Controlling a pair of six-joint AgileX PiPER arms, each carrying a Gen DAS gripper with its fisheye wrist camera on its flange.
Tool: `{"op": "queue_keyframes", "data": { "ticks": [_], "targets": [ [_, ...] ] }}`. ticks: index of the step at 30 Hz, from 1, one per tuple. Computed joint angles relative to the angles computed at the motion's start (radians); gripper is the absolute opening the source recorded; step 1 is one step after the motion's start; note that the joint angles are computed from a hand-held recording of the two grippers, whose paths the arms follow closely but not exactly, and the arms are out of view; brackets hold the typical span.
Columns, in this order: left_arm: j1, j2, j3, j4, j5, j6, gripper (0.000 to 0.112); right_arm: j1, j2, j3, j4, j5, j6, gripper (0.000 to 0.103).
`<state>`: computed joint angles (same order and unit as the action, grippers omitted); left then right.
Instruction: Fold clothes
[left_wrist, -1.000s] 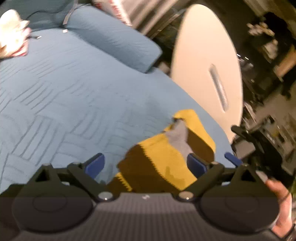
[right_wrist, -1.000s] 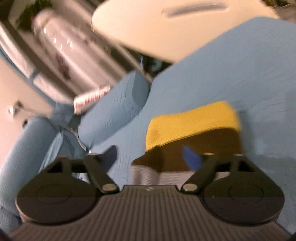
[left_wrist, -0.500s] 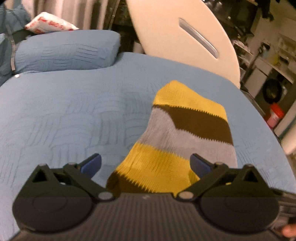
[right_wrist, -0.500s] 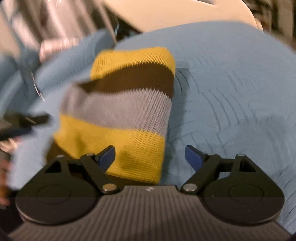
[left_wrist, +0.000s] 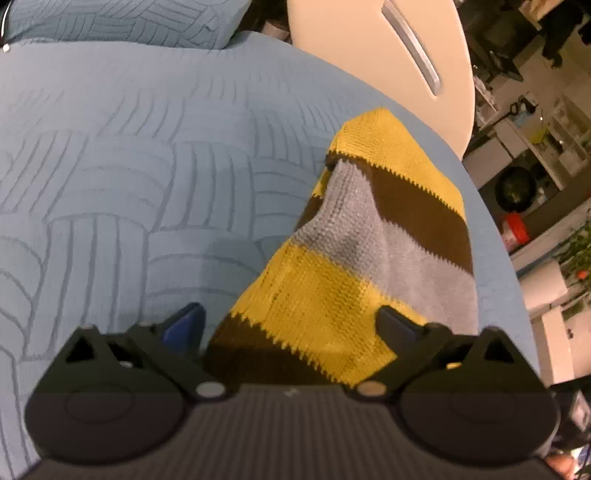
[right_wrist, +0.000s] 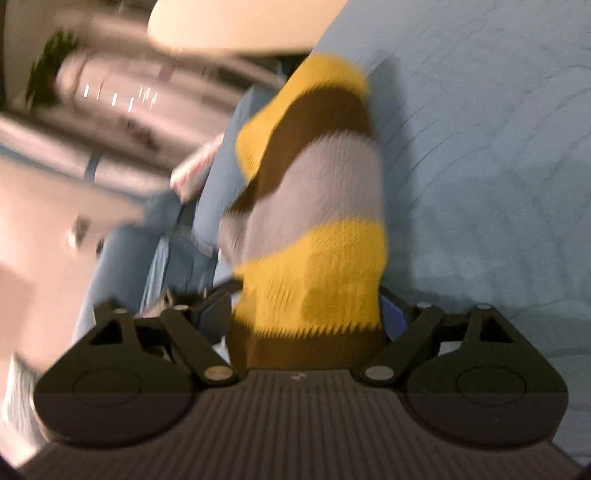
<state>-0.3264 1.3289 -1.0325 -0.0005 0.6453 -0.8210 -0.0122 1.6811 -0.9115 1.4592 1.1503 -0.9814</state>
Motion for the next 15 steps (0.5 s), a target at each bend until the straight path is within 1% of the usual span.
{"op": "queue_keyframes", "data": {
  "ticks": [1, 2, 3, 4, 5, 6, 9, 11, 14, 15],
  "targets": [
    [0.005, 0.001, 0.0, -0.018, -0.001, 0.014, 0.094, 0.019, -0.013, -0.009, -0.041, -0.016, 0.03, 0.072],
    [0.009, 0.001, -0.002, -0.032, 0.003, 0.026, 0.092, 0.037, -0.026, -0.017, -0.078, -0.033, 0.059, 0.057],
    [0.012, 0.011, -0.011, -0.04, 0.008, 0.038, 0.091, 0.049, -0.038, -0.017, -0.105, -0.057, 0.082, 0.028],
    [0.014, 0.022, -0.02, -0.048, 0.011, 0.051, 0.091, 0.058, -0.049, -0.016, -0.136, -0.077, 0.109, 0.019],
    [0.016, 0.037, -0.03, -0.059, 0.016, 0.072, 0.09, 0.058, -0.058, -0.009, -0.161, -0.085, 0.129, 0.019],
    [0.015, 0.046, -0.037, -0.066, 0.022, 0.086, 0.089, 0.048, -0.068, 0.0, -0.158, -0.078, 0.113, 0.018],
    [-0.005, 0.069, -0.084, -0.092, 0.094, 0.142, 0.089, 0.01, -0.106, 0.025, -0.15, -0.054, 0.074, 0.015],
    [-0.03, 0.081, -0.111, -0.103, 0.136, 0.166, 0.089, -0.064, -0.167, 0.049, -0.13, -0.009, 0.041, 0.014],
    [-0.059, 0.093, -0.137, -0.223, 0.172, 0.282, 0.088, -0.162, -0.218, 0.045, -0.118, 0.061, 0.007, 0.013],
    [-0.068, 0.095, -0.143, -0.254, 0.181, 0.312, 0.087, -0.167, -0.216, 0.035, -0.12, 0.064, 0.004, 0.013]
  ]
}}
